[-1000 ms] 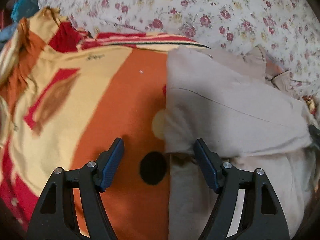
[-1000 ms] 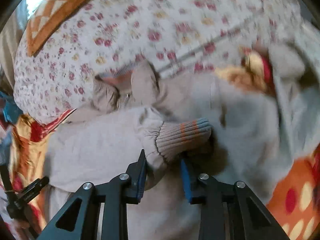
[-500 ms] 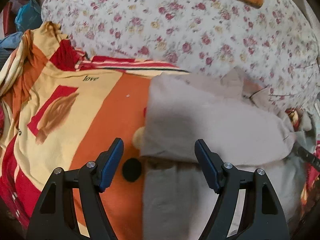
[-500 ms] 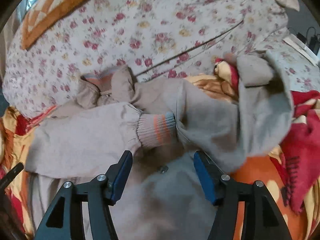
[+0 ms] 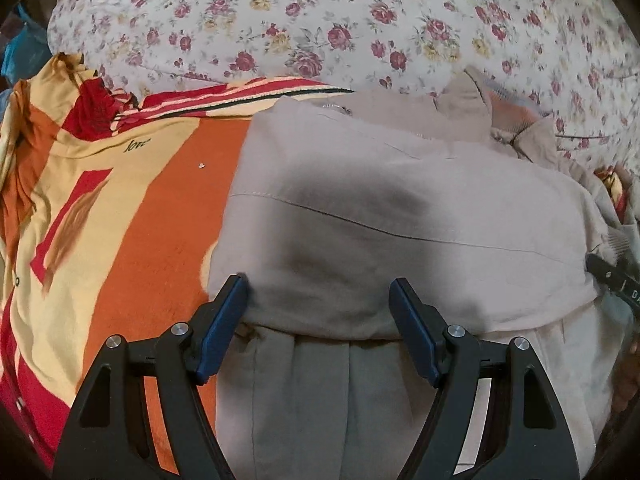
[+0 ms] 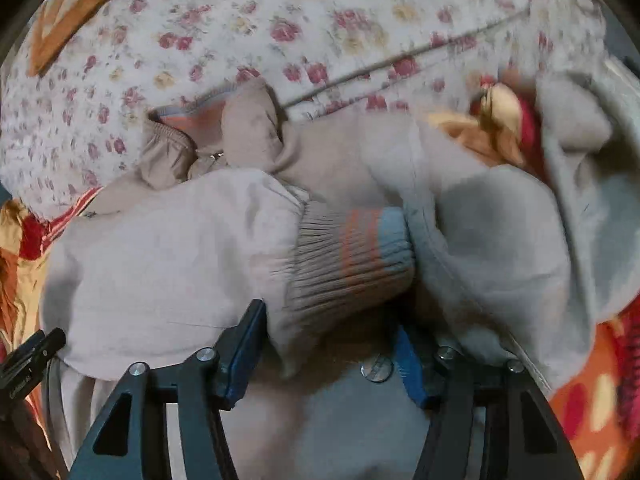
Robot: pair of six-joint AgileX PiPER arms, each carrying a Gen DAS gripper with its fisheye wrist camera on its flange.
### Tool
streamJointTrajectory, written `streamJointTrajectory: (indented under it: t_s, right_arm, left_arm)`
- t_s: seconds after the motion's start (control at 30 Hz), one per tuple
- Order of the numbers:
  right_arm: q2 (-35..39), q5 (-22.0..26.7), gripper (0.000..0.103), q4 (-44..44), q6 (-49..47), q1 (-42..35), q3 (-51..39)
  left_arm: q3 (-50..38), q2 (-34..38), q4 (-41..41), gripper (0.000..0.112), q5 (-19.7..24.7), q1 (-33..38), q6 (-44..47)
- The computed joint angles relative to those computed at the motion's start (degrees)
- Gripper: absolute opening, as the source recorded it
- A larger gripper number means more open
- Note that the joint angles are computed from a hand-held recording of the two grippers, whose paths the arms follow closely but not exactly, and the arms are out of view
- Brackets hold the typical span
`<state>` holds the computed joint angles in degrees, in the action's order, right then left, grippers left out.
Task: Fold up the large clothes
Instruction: 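Grasp the other sleeve cuff with the right gripper and lift it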
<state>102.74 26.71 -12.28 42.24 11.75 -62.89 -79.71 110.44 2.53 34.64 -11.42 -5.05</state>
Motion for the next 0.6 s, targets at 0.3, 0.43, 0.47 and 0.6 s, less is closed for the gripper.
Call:
streamJointTrajectory:
  t_s: [0.3,0.43,0.47,0.6]
  right_arm:
    - [-8.0,1.5,0.063,4.5,-7.1,-0.5,4.0]
    - [-11.8,1.7,0.069,7.2,-10.7,-2.0,6.6]
    - [-12.7,1.6,0.069,8.1,-11.5,-2.4,7.5]
    - [-15.7,1.1,0.069,8.7,-11.3,-2.2,10.2]
  left_arm:
    - [3.7,-4.7,-4.2,0.075,-2.6,1.0,0.8]
    - [4.5,-6.4,-8.0,0.075,-2.8,0.5,4.4]
    - [4.5,-6.5,-7.8,0.075,-2.7,0.0,4.2]
    - [5.8,-6.8,-5.0,0.075,-3.5,-1.5,1.9]
